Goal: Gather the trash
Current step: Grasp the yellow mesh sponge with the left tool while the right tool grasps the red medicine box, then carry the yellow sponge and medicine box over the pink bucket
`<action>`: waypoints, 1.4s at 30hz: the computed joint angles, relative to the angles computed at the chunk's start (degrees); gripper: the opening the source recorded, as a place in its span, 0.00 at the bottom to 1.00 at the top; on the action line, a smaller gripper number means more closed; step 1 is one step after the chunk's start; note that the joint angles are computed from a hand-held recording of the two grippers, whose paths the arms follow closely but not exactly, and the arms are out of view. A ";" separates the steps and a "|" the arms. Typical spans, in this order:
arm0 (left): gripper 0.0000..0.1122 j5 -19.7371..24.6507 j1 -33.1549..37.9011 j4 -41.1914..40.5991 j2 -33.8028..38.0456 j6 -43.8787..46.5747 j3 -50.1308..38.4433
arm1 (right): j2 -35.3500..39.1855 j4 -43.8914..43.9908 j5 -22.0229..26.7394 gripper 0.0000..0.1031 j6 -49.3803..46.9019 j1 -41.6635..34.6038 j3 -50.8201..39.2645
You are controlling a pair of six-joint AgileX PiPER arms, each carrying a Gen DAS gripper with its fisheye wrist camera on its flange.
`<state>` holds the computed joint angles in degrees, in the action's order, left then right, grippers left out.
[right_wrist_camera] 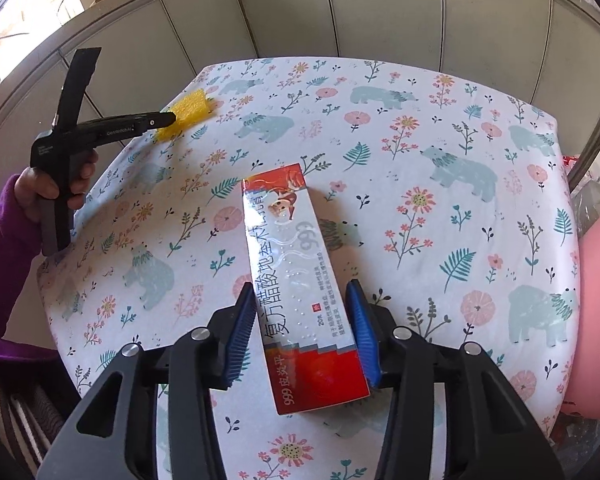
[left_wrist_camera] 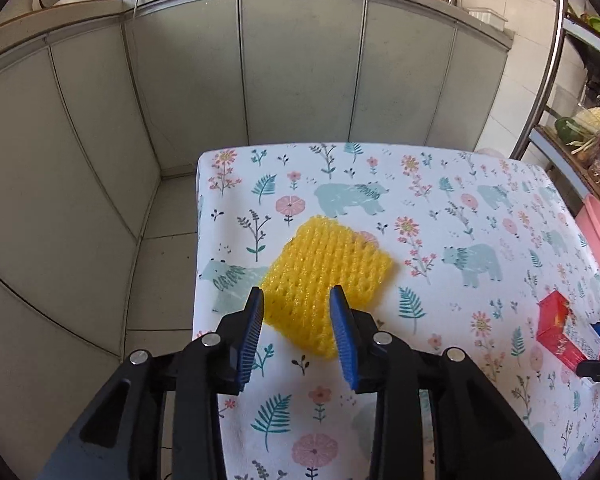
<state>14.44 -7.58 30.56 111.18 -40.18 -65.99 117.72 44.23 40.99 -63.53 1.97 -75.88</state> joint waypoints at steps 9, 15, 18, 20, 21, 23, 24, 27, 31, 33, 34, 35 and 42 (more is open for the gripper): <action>0.21 0.06 -1.97 19.10 -0.09 -18.80 1.68 | -1.78 6.15 0.17 0.41 -2.90 -2.11 3.93; 0.06 -1.27 -4.18 29.19 -3.53 -30.80 5.77 | -4.54 12.15 0.91 0.41 -8.36 -4.71 8.89; 0.06 -1.58 -5.84 31.71 -6.35 -35.22 8.16 | -6.34 15.87 1.53 0.41 -11.79 -6.64 11.31; 0.06 -2.07 -7.25 32.41 -8.70 -37.33 9.65 | -7.45 18.42 2.20 0.41 -14.06 -8.15 12.75; 0.06 -2.07 -8.18 33.44 -9.81 -39.04 10.29 | -8.12 19.53 2.46 0.41 -15.06 -8.95 13.56; 0.06 -2.09 -10.64 35.84 -12.05 -42.85 11.40 | -8.98 21.06 2.67 0.41 -16.49 -10.09 14.62; 0.06 -2.12 -11.93 37.58 -13.00 -45.17 11.83 | -9.52 21.85 2.78 0.41 -17.23 -10.78 15.26; 0.06 -1.87 -16.16 40.29 -14.72 -49.28 11.85 | -10.41 23.82 3.39 0.41 -19.10 -12.76 16.77; 0.06 -1.31 -21.12 40.79 -14.97 -51.29 9.87 | -11.30 26.74 4.05 0.41 -21.88 -15.36 18.43; 0.06 -0.68 -23.35 40.83 -14.55 -51.72 8.49 | -11.97 28.21 4.42 0.41 -23.10 -16.90 19.15; 0.06 -0.27 -24.50 40.74 -14.12 -51.92 7.58 | -12.30 29.08 4.53 0.41 -23.81 -17.79 19.52; 0.06 -0.49 -25.01 40.61 -13.71 -52.06 6.95 | -12.48 29.81 4.56 0.41 -24.28 -18.58 19.69; 0.06 -1.46 -29.41 32.52 -8.69 -45.33 -0.50 | -13.38 33.32 5.28 0.41 -25.36 -26.00 19.16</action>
